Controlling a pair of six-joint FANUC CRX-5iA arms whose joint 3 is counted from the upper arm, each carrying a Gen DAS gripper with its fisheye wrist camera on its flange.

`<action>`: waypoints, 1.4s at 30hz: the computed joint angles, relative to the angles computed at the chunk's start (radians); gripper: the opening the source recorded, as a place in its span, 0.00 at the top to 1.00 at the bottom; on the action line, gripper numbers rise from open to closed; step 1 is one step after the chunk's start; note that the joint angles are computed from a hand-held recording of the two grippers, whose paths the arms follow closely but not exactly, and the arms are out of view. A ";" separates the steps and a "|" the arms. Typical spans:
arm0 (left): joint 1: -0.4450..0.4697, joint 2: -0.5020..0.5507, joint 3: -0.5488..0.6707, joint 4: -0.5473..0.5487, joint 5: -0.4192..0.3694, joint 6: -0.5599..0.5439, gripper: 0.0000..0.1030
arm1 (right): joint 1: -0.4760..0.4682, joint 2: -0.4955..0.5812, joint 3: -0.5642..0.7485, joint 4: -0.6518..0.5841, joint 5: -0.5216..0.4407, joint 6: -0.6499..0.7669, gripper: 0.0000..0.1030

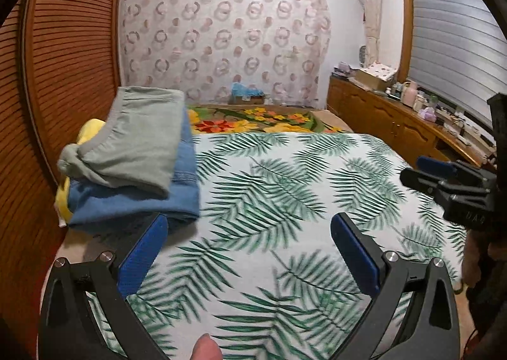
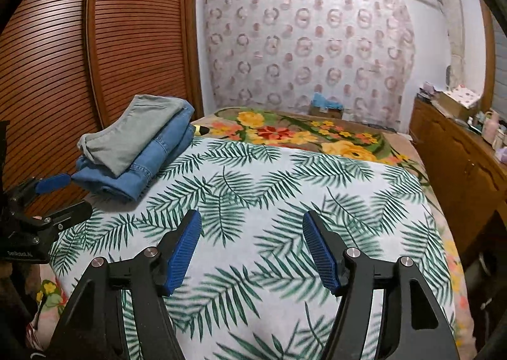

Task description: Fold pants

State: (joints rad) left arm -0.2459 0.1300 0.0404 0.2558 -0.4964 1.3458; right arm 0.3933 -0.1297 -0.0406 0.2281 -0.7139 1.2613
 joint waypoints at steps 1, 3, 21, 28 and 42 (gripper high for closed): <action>-0.004 0.001 0.000 0.008 -0.003 -0.009 0.00 | 0.007 -0.013 -0.015 0.013 0.001 -0.019 0.34; -0.017 0.002 0.008 0.005 -0.009 -0.013 0.00 | 0.015 -0.040 -0.046 0.035 0.010 -0.054 0.34; -0.072 -0.021 0.053 -0.069 -0.029 0.045 0.00 | 0.073 -0.137 -0.166 0.257 -0.006 -0.325 0.34; -0.076 -0.036 0.054 -0.064 -0.018 0.049 0.00 | 0.075 -0.154 -0.194 0.298 0.022 -0.377 0.34; -0.079 -0.081 0.063 -0.132 -0.018 0.112 0.00 | 0.092 -0.179 -0.232 0.377 0.046 -0.466 0.26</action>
State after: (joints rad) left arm -0.3252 0.0485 0.1033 0.1242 -0.5142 1.4581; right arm 0.4855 -0.3089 -0.2729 0.6046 -0.6677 0.7956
